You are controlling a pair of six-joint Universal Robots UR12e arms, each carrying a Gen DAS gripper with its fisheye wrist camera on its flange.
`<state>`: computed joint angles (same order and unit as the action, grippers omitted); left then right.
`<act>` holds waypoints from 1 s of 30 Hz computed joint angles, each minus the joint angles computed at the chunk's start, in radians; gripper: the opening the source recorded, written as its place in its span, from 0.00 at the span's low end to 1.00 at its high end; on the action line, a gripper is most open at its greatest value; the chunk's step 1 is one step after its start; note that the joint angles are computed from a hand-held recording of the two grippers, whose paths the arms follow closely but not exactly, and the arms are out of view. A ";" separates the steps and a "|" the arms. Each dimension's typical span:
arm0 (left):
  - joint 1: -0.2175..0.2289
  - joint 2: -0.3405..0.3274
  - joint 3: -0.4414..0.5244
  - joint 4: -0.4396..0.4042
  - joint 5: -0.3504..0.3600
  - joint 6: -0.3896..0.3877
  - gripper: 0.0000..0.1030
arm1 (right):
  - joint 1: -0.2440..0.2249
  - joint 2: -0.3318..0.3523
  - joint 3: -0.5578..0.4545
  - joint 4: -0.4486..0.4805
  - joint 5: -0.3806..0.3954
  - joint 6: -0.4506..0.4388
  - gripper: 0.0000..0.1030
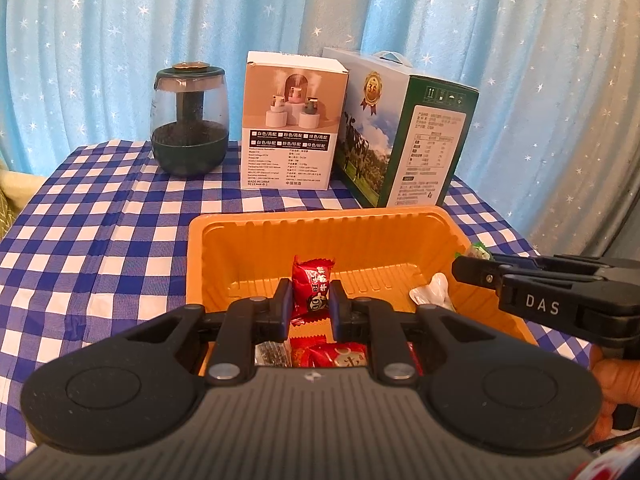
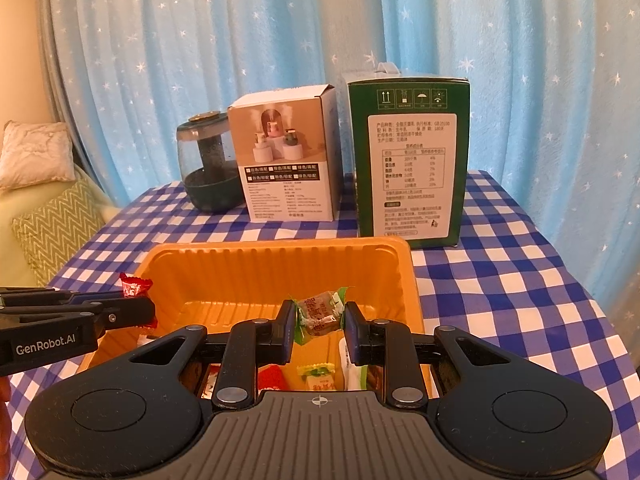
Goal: Organize snacks
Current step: 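Open the left tool to drop the red candy into the tray, then open the right tool to drop the green-wrapped candy into the tray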
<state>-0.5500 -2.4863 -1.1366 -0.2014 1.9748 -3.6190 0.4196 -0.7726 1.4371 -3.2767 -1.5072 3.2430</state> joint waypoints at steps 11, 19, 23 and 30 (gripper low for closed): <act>0.012 -0.025 0.032 -0.001 -0.009 -0.002 0.29 | -0.007 0.011 -0.016 0.008 0.007 0.027 0.25; 0.013 -0.019 0.019 0.009 0.019 -0.014 0.44 | -0.010 0.010 -0.015 0.006 0.020 0.040 0.25; 0.011 -0.018 0.021 -0.009 0.033 0.005 0.44 | -0.011 0.010 -0.016 0.003 0.026 0.044 0.25; 0.007 -0.019 0.023 -0.021 0.038 0.035 0.46 | -0.009 0.013 -0.022 0.000 0.035 0.044 0.25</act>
<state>-0.5429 -2.5055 -1.1134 -0.2225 2.0125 -3.5845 0.4109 -0.7593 1.4153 -3.2772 -1.4723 3.2872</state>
